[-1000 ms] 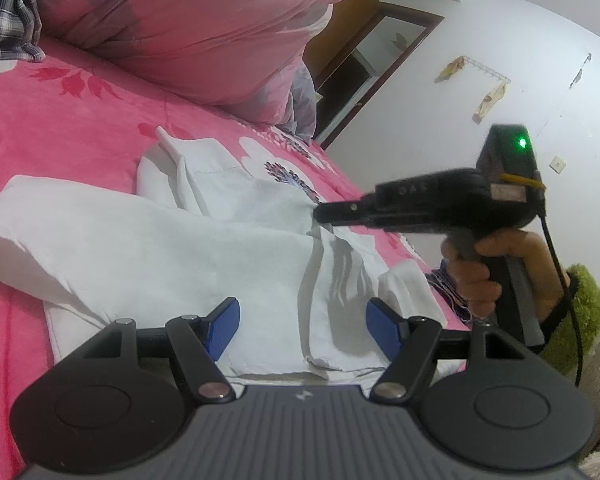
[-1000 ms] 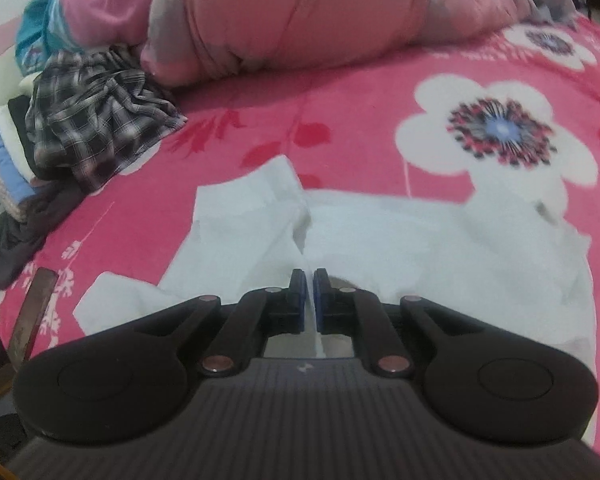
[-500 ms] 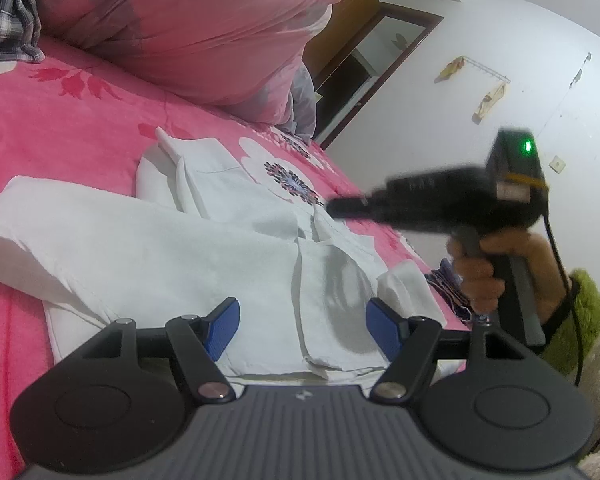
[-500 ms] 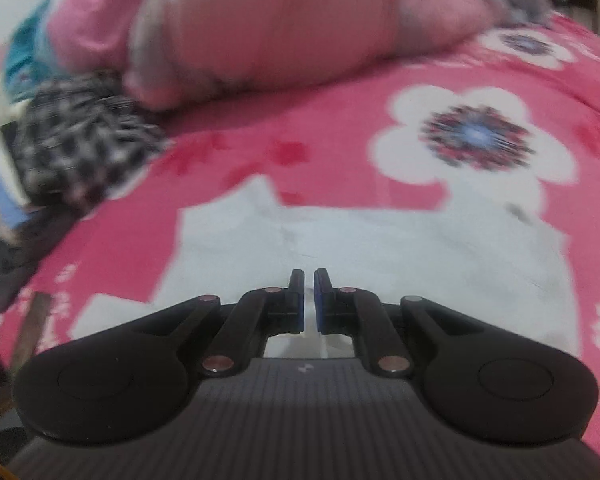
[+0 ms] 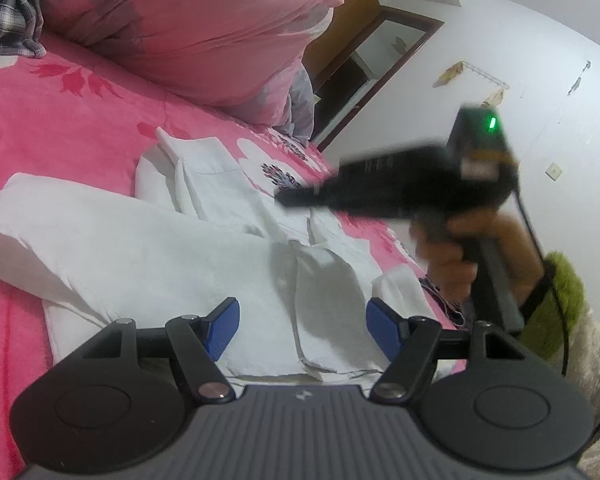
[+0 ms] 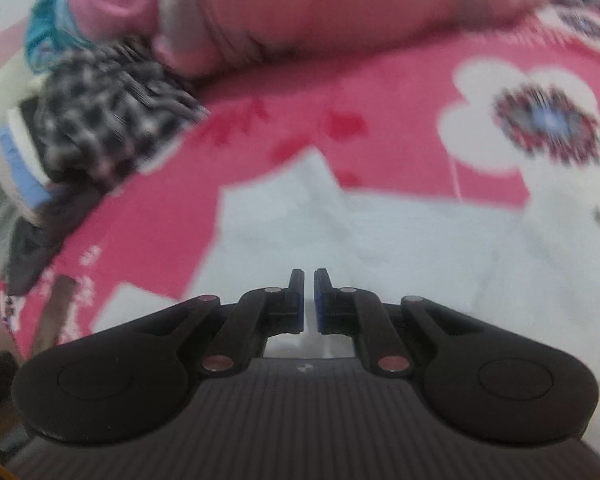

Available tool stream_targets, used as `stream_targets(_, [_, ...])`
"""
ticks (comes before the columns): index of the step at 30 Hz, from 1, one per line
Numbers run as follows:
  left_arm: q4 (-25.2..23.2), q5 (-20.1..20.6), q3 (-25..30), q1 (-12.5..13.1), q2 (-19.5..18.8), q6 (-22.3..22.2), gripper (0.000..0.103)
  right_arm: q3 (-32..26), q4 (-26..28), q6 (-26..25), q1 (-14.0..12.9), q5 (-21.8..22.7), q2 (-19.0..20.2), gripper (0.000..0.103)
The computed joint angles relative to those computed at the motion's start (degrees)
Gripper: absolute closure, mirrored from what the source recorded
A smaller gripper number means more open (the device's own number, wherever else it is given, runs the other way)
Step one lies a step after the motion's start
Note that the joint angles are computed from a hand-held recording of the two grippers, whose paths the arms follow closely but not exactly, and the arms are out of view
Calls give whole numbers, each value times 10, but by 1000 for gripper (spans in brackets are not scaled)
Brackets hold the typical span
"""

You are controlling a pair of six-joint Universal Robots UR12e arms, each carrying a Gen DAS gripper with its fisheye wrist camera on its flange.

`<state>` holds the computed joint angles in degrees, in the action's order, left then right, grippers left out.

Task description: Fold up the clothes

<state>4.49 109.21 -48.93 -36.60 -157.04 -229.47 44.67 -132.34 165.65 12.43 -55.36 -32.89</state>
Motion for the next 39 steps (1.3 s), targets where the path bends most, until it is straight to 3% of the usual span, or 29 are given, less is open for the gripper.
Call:
stream_targets(4, [-6,3,3,-2,-1,8,32,-79,33,22,9,42,46,92])
stream_targets(7, [-11,8,5,-3,-1,17,32,-160,111,56,14,47,97,88])
stream_targets(10, [-8,16,6,-5,-1,29,32,-165,141,90,12,49,102,88])
stream_targets(12, [3,21,7,-6,-2,42,31,-105,90,104,3,66,68,86])
stream_targets(16, [21,20,14,-10,-5,61,31,46,-68,140,-29,92,-21,81])
stream_targets(20, [5,25,28,-15,-6,73,30,205,-232,204,-72,67,-109,73])
stream_targets(24, [-30,31,33,-21,-2,65,30,315,-321,289,-109,43,-162,69])
stream_targets(28, [-79,30,21,-26,9,23,31,365,-365,357,-130,57,-168,63])
stream_targets(31, [-126,50,17,-31,17,8,31,364,-358,382,-134,78,-155,63])
stream_targets(35, [-170,91,4,-38,32,-26,31,348,-339,394,-132,97,-135,63])
stream_targets(39, [-211,151,-14,-44,47,-82,31,341,-335,395,-132,80,-129,63])
